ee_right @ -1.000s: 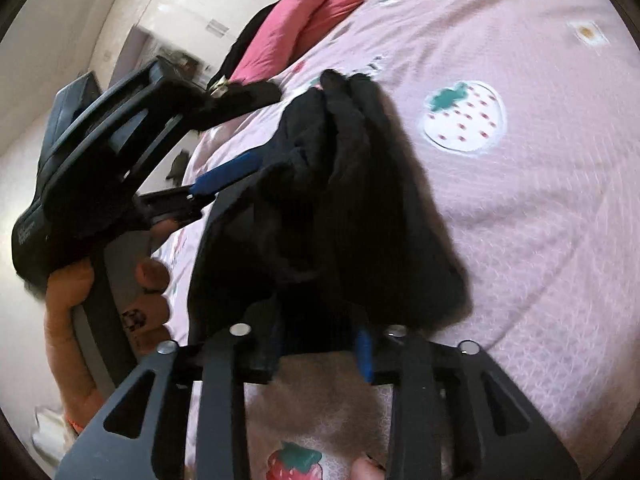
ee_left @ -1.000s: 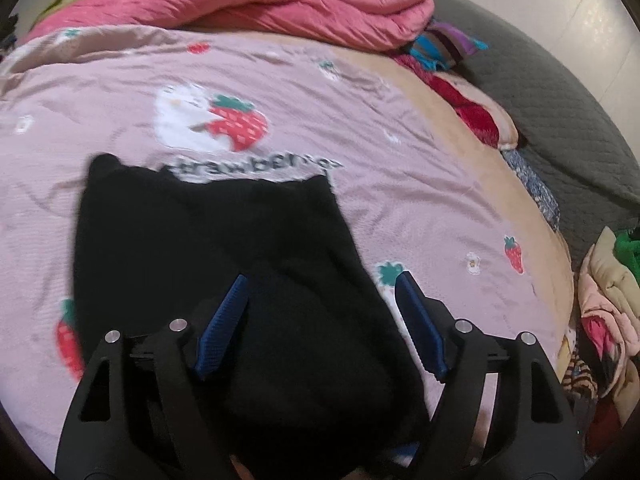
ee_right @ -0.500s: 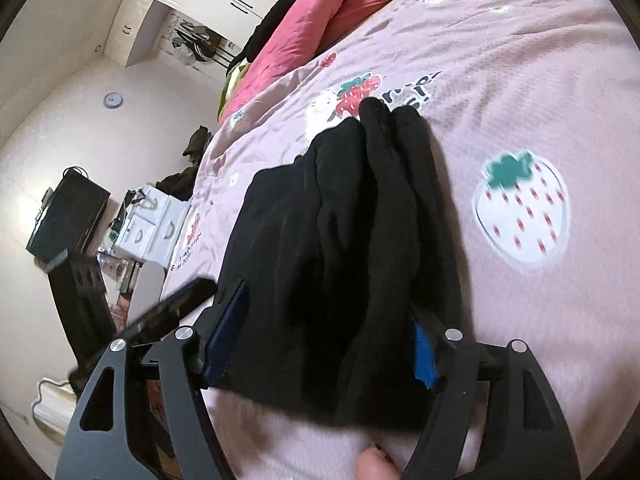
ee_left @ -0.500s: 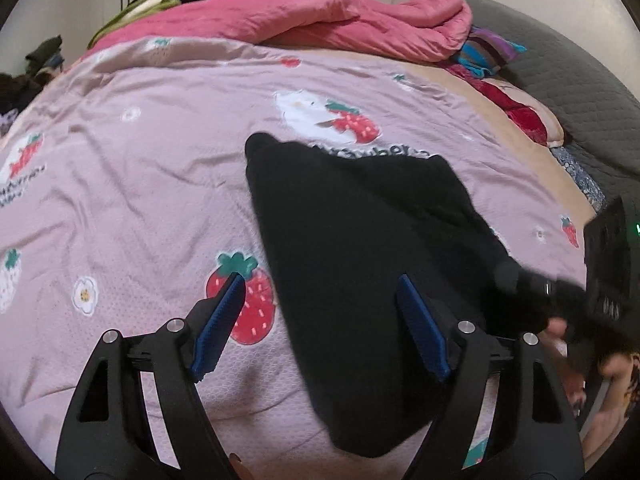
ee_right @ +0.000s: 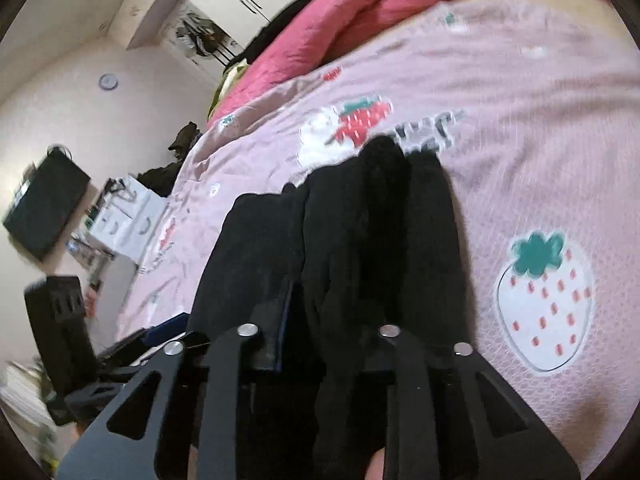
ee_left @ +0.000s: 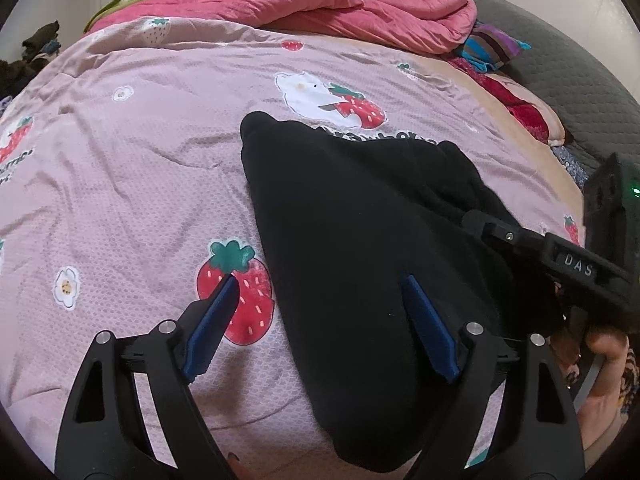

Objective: Fold small clothes

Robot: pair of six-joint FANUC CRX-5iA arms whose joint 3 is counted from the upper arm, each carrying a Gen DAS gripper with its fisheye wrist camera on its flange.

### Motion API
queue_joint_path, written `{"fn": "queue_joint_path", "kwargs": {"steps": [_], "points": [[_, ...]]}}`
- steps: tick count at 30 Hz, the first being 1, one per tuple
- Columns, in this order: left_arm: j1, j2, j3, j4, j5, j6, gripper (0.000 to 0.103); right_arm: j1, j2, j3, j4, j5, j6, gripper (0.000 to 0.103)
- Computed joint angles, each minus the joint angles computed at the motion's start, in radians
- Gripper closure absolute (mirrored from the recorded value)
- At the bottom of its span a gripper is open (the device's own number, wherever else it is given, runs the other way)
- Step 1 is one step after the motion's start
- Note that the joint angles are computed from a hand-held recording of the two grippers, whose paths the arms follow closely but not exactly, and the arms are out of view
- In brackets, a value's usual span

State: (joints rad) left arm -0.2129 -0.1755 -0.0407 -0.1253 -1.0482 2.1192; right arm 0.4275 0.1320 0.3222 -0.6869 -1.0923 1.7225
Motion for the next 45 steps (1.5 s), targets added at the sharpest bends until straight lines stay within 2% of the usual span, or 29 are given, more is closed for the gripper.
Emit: {"fn": "queue_joint_path", "kwargs": {"steps": [3,5,7,10,11,13,14,16,25,29,34,38,42,45], "points": [[-0.006,-0.004,0.000,0.011,0.007,-0.009,0.026,0.016,-0.057,-0.042,0.025,0.085,0.092,0.086],[-0.006,-0.008,-0.007,0.038,0.022,-0.026,0.026,0.039,-0.081,-0.068,0.088,0.135,0.111,0.086],[-0.014,-0.002,-0.004,0.049,0.024,-0.041,0.026,0.049,-0.073,-0.074,0.142,0.135,0.088,0.086],[-0.028,0.019,0.002,0.047,0.015,-0.045,0.026,0.083,-0.023,-0.076,0.274,0.098,-0.022,0.085],[-0.027,0.021,-0.004,0.056,0.020,-0.046,0.026,0.083,-0.015,-0.080,0.282,0.095,-0.035,0.084],[-0.029,0.023,-0.008,0.057,0.022,-0.039,0.025,0.079,-0.015,-0.089,0.277,0.108,-0.046,0.077],[-0.031,0.022,-0.008,0.051,0.021,-0.036,0.025,0.091,-0.020,-0.100,0.315,0.122,-0.073,0.073],[-0.030,0.018,-0.009,0.051,0.020,-0.035,0.024,0.104,-0.031,-0.118,0.358,0.142,-0.101,0.059],[-0.041,0.005,-0.006,0.029,0.013,-0.014,0.024,0.182,-0.112,-0.231,0.580,0.251,-0.225,0.045],[-0.041,-0.006,-0.013,0.028,0.013,-0.003,0.023,0.177,-0.137,-0.257,0.601,0.274,-0.249,0.042],[-0.050,-0.013,-0.002,0.010,0.007,0.003,0.022,0.160,-0.181,-0.293,0.601,0.307,-0.266,0.032],[-0.063,-0.035,-0.001,-0.008,0.014,0.023,0.018,0.167,-0.232,-0.335,0.614,0.347,-0.269,0.028],[-0.074,-0.064,-0.008,-0.031,0.019,0.052,0.010,0.171,-0.280,-0.365,0.599,0.381,-0.255,0.017],[-0.085,-0.088,-0.010,-0.058,0.016,0.081,0.010,0.181,-0.317,-0.386,0.597,0.400,-0.251,0.012]]}}
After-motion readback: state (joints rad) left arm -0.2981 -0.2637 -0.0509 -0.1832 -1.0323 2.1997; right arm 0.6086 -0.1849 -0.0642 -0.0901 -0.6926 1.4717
